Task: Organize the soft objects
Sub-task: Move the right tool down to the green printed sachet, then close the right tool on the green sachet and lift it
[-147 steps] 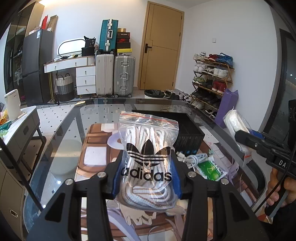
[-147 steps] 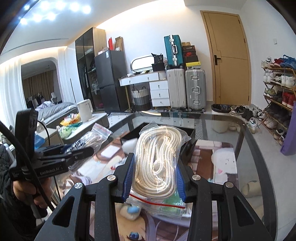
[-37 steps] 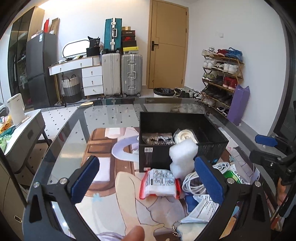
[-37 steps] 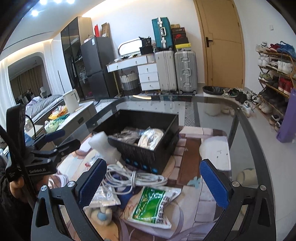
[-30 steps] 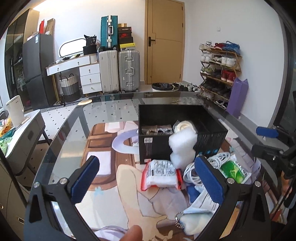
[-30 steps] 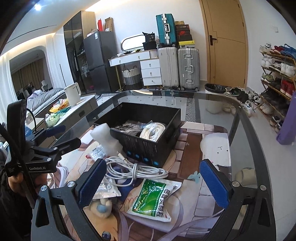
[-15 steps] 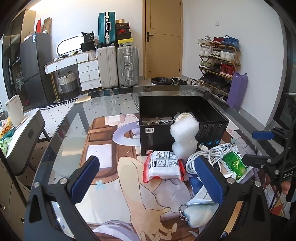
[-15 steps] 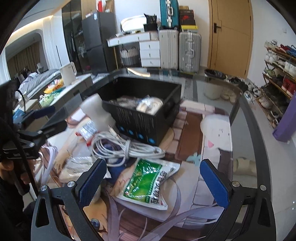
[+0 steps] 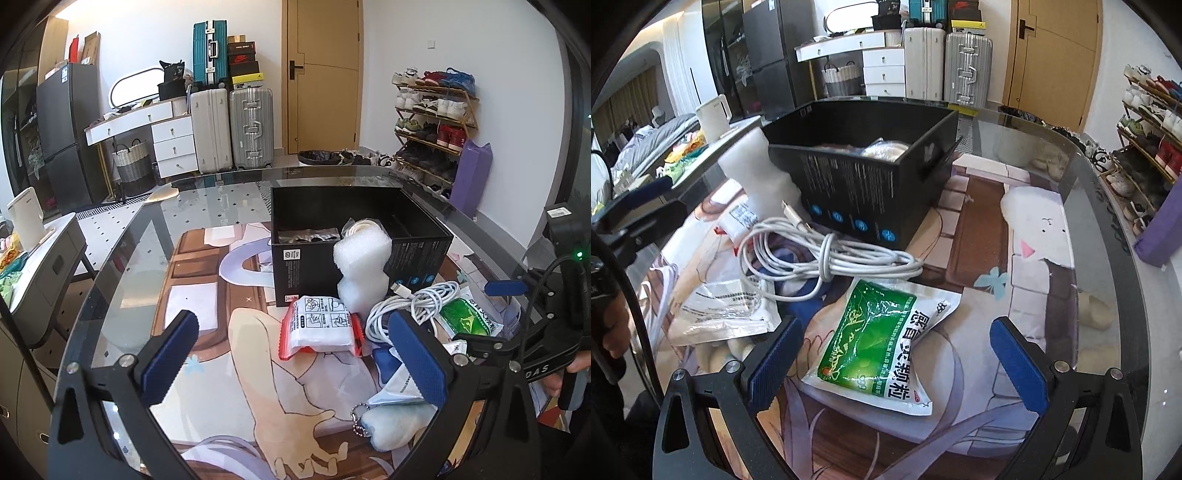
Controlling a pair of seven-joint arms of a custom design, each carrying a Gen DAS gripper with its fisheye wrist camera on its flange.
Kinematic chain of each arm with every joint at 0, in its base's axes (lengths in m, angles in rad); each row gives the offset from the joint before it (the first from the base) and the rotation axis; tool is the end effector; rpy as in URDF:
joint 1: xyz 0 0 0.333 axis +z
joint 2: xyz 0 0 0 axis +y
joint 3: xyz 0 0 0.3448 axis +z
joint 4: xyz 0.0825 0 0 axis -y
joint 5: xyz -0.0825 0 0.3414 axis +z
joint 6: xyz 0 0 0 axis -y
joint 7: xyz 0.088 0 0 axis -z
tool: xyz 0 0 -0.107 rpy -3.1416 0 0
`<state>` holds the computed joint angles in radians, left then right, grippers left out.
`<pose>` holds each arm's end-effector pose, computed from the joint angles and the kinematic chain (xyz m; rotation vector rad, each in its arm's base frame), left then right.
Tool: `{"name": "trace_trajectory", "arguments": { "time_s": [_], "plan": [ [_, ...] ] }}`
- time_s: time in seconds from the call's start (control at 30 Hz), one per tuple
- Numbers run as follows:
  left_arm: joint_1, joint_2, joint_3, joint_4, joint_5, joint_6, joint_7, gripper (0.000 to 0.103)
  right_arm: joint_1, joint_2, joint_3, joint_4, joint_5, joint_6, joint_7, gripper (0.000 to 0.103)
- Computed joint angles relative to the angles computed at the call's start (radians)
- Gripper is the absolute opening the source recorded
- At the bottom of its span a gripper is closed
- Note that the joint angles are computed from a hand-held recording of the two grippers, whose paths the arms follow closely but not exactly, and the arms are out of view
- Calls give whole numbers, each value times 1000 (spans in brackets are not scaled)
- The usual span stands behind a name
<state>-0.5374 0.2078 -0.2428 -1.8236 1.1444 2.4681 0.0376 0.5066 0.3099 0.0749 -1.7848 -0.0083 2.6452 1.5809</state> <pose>0.4464 -0.4271 0.5182 -1.6698 1.6815 -0.8599 0.5475 0.3530 0.4922 -2.3044 1.2638 -0.3313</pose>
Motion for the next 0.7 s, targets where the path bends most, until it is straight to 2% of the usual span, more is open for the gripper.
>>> {"name": "trace_trajectory", "arguments": {
  "time_s": [0.17,0.7],
  "plan": [
    [1,1,-1,-1,-5,8,12,103,24,16,-27,13,-57,-30,51,102],
    [-2,12,2,4,-34,25,46,103,-5,19,-21,11,-48,-30,47,102]
  ]
}}
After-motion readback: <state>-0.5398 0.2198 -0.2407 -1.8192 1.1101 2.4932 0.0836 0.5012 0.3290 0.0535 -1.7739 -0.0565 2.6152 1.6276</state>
